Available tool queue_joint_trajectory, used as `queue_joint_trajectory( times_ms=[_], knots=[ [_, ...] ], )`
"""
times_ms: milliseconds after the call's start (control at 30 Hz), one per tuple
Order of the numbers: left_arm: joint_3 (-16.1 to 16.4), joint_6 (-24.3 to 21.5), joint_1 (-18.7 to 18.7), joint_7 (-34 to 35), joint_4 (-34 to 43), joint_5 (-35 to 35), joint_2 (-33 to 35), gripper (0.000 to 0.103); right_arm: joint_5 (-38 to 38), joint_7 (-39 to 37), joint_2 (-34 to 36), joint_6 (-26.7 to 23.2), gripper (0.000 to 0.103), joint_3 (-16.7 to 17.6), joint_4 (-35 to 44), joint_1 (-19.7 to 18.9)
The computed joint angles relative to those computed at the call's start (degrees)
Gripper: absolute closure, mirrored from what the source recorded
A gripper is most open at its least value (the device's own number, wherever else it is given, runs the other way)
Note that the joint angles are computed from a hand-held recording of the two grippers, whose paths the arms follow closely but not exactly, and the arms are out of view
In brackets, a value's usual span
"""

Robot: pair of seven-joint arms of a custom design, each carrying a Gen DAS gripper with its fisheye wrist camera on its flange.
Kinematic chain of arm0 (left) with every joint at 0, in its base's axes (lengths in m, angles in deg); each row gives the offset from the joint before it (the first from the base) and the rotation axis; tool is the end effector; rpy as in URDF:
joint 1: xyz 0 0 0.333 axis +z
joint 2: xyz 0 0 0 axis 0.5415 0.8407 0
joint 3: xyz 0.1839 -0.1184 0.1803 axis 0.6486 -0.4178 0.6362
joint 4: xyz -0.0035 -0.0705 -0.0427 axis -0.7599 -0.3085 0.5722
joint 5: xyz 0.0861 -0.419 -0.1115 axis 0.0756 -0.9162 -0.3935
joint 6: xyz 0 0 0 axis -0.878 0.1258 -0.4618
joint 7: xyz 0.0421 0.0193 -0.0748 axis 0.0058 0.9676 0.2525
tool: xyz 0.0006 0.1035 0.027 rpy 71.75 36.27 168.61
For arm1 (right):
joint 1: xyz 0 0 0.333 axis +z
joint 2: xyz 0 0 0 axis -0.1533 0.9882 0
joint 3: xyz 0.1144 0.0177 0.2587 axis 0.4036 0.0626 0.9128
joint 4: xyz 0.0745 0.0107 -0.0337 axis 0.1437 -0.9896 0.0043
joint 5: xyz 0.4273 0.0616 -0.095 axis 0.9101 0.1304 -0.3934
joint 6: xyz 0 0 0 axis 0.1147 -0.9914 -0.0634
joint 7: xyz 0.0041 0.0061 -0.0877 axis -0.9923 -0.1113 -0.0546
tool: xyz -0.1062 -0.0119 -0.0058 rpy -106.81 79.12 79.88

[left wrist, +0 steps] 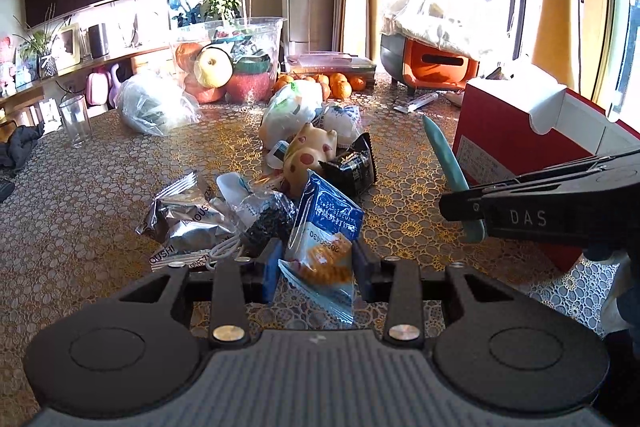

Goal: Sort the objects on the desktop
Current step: 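Carry the cracker packet and teal pen into the cardboard box with both tools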

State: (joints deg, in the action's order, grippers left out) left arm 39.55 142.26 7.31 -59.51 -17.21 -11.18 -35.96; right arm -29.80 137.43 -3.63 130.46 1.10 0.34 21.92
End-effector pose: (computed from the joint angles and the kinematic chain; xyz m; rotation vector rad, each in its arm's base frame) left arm 0.5878 -0.4113 0.4731 -1.5604 1.7426 -0.9173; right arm 0.6338 0.4028 0.4941 -1.7801 1.5021 -0.5678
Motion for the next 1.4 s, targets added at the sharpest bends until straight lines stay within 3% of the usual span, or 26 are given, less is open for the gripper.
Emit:
queue_joint_trajectory(
  times_ms=[433, 767, 1200, 1400],
  knots=[
    [-1.94, -0.45, -1.18, -2.43, 0.48, 3.79, -2.78, 0.067, -7.81, 7.24, -10.49, 2.63, 0.095, 0.62, -10.51, -1.03],
    [-2.76, -1.18, -3.47, 3.73, 7.11, 0.9, 0.53, 0.067, -11.63, 10.03, -17.99, 3.51, 0.095, 3.81, -17.39, -5.75],
    [0.42, -3.62, -9.48, 17.06, 26.4, -9.04, 13.36, 0.067, -11.85, 8.49, -22.79, 3.14, 0.095, 5.4, -20.99, -11.64],
    [2.35, -5.62, -12.5, 24.53, 39.16, -14.74, 21.83, 0.067, -10.47, 6.09, -23.5, 3.05, 0.095, 5.33, -21.41, -13.53]
  ],
)
